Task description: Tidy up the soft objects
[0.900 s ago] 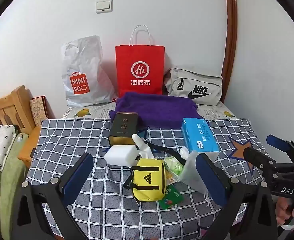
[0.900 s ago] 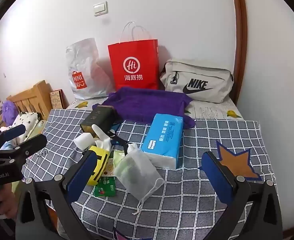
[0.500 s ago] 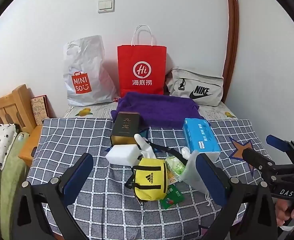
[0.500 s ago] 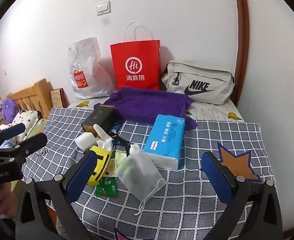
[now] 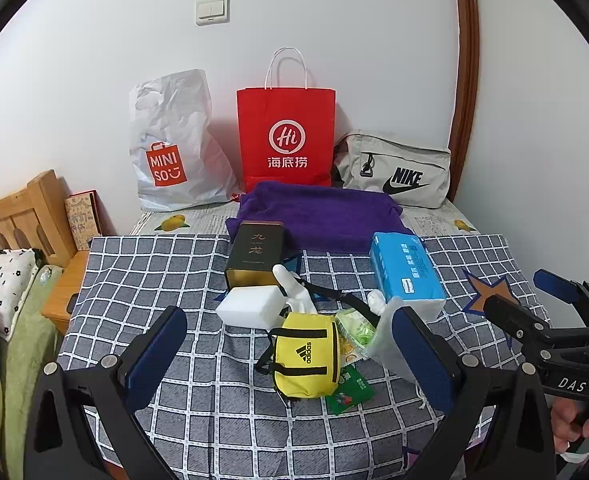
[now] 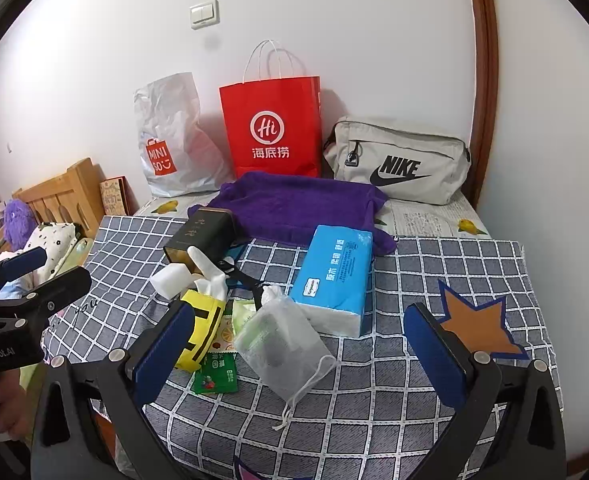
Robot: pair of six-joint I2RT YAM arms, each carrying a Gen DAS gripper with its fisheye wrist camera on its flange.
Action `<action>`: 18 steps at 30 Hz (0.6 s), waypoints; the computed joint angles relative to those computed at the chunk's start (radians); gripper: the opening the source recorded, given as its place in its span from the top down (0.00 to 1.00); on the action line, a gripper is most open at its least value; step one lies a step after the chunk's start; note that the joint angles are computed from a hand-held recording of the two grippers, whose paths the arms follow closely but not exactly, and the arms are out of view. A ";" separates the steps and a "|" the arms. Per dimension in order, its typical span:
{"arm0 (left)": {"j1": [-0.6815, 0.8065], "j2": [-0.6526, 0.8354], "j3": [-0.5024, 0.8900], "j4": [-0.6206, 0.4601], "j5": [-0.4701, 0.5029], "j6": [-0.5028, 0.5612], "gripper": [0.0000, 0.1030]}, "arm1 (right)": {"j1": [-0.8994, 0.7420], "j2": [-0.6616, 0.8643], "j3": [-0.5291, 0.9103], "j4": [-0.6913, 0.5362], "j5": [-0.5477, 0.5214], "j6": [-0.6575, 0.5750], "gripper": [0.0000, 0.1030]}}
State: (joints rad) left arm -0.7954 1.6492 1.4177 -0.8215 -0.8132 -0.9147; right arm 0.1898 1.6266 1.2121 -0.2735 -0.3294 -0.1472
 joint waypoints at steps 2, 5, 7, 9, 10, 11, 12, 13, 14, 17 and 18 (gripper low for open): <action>0.000 0.002 0.001 0.001 0.002 0.001 0.00 | 0.001 0.001 0.001 -0.002 0.003 0.000 0.00; -0.004 0.006 0.005 -0.003 -0.003 0.001 0.00 | 0.003 0.003 0.000 0.000 0.003 0.001 0.00; -0.005 0.008 0.008 -0.004 -0.002 0.001 0.00 | 0.003 0.004 0.001 0.000 0.003 -0.002 0.00; -0.008 0.012 0.009 -0.002 -0.006 -0.001 0.00 | 0.003 0.003 -0.003 0.002 0.004 -0.002 0.00; -0.009 0.013 0.011 -0.003 -0.006 -0.002 0.00 | 0.003 0.004 0.001 -0.001 0.003 -0.003 0.00; -0.010 0.014 0.011 -0.004 -0.007 -0.003 0.00 | 0.004 0.005 0.002 -0.001 0.003 -0.003 0.00; -0.009 0.013 0.010 -0.003 -0.007 -0.002 0.00 | 0.005 0.005 0.001 0.001 0.005 -0.002 0.00; -0.010 0.013 0.011 -0.003 -0.007 0.000 0.00 | 0.005 0.004 -0.002 0.004 0.005 -0.001 0.00; -0.011 0.013 0.011 -0.004 -0.007 0.000 0.00 | 0.005 0.002 -0.004 0.006 0.004 0.000 0.00; -0.013 0.017 0.016 -0.009 -0.008 -0.004 0.00 | 0.005 -0.002 -0.009 0.011 0.006 0.003 0.00; -0.015 0.017 0.013 -0.007 -0.010 -0.005 0.00 | 0.003 -0.003 -0.010 0.011 0.006 0.004 0.00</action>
State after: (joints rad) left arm -0.8101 1.6658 1.4307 -0.8281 -0.8230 -0.9199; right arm 0.1932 1.6238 1.2018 -0.2622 -0.3238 -0.1432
